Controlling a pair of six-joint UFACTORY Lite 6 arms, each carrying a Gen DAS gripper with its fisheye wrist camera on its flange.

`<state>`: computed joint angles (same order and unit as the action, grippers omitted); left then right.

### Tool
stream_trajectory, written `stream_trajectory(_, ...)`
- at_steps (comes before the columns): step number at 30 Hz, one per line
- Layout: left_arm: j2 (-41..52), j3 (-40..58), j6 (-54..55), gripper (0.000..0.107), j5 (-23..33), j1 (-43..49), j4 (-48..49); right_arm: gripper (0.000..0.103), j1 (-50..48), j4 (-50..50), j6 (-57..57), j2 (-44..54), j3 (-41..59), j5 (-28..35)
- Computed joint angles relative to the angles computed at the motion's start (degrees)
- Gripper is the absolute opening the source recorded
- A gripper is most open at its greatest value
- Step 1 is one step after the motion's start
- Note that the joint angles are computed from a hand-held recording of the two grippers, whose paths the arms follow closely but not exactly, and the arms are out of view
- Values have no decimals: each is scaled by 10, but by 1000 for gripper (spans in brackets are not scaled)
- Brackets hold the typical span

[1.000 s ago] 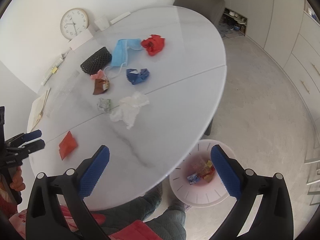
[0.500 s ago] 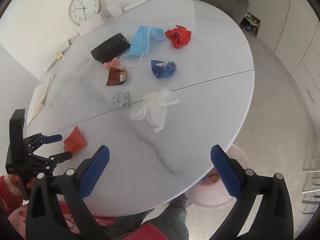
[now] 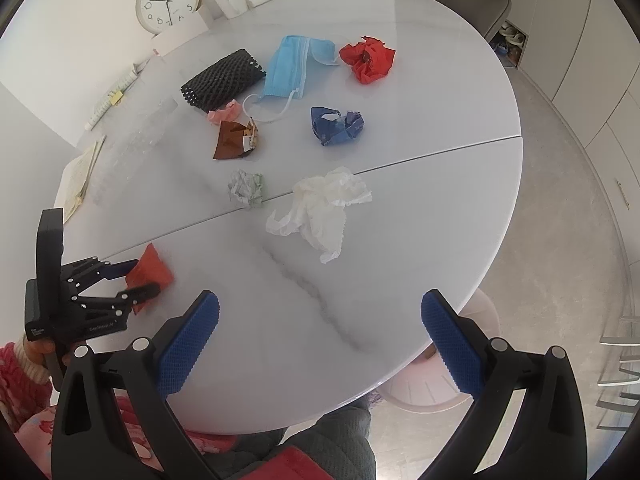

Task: Collect trash
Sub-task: 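Grasp the red-orange paper sheet with the left tool, then grasp the white tissue with the right tool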

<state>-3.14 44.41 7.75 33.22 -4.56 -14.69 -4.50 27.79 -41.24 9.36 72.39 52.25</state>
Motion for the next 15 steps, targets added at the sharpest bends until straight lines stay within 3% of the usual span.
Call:
stream_trajectory(7, -8, 4, -36, 39, 4, -9, 26, 100, 19, -4, 4, 26, 27, -2)
stream_trajectory(15, 3, 106, -109, 38, 43, -58, 48, 100, 56, 11, 16, 132, 114, -12)
